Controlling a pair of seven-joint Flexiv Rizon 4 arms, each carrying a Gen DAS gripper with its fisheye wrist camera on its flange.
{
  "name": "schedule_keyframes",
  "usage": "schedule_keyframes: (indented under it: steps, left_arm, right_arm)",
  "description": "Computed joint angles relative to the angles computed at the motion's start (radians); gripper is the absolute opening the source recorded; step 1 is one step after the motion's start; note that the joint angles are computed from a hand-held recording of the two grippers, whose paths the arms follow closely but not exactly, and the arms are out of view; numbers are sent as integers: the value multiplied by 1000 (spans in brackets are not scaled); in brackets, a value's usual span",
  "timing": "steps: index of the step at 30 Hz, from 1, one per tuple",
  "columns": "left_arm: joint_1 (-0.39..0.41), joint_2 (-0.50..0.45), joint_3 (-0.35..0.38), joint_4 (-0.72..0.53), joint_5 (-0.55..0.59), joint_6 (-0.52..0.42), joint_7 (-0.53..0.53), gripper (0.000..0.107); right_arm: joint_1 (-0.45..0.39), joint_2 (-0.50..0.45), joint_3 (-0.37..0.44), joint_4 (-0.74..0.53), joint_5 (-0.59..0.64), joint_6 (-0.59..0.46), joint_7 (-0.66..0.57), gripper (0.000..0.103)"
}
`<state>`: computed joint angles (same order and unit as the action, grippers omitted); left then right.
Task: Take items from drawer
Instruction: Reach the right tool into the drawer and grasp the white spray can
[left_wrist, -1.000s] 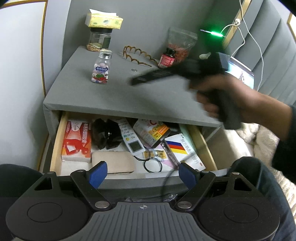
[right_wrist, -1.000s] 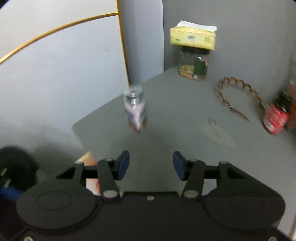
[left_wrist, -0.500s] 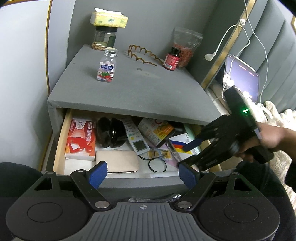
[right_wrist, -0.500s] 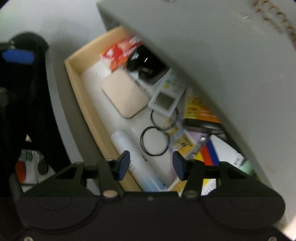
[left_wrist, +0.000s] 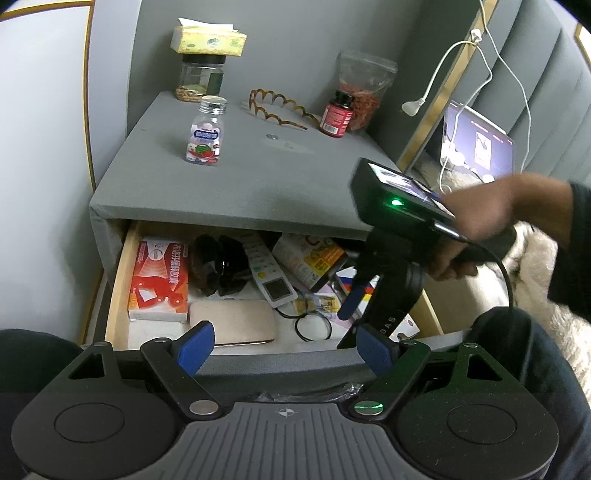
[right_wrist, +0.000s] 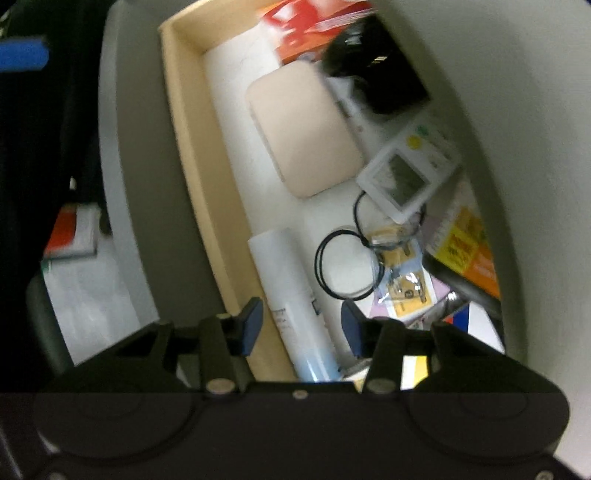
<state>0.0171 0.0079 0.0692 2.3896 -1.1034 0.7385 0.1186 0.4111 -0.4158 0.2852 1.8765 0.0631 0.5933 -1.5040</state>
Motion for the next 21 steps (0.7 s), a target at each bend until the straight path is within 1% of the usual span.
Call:
schedule_keyframes:
  steps: [3, 5, 8, 10, 13, 17, 21]
  left_arm:
    - [0, -1, 0, -1, 0, 1, -2, 80]
    - [2, -3, 1, -3, 2, 0, -5, 80]
    - [5, -11, 0, -8, 3, 4, -16, 80]
    - [6, -13, -1, -10, 4, 4, -21, 80]
    - [7, -14, -1, -10, 4, 2, -22, 80]
    - [4, -11, -3, -6, -2, 5, -9, 80]
    - [5, -14, -3, -7, -3, 5, -9, 80]
  right_arm:
    - [16, -44, 6, -83, -67, -156, -122, 46]
    - [29, -74, 11, -134, -102, -232, -225, 46]
    - [33, -94, 18, -160, -102, -232, -337, 43]
    - [40, -107, 14, -173, -102, -244, -374, 42]
    - [49, -132, 11, -198, -98, -278, -419, 35]
    - [53, -165, 8, -250, -82, -351, -465, 36]
    - [66, -191, -2, -276, -91, -390, -479, 37]
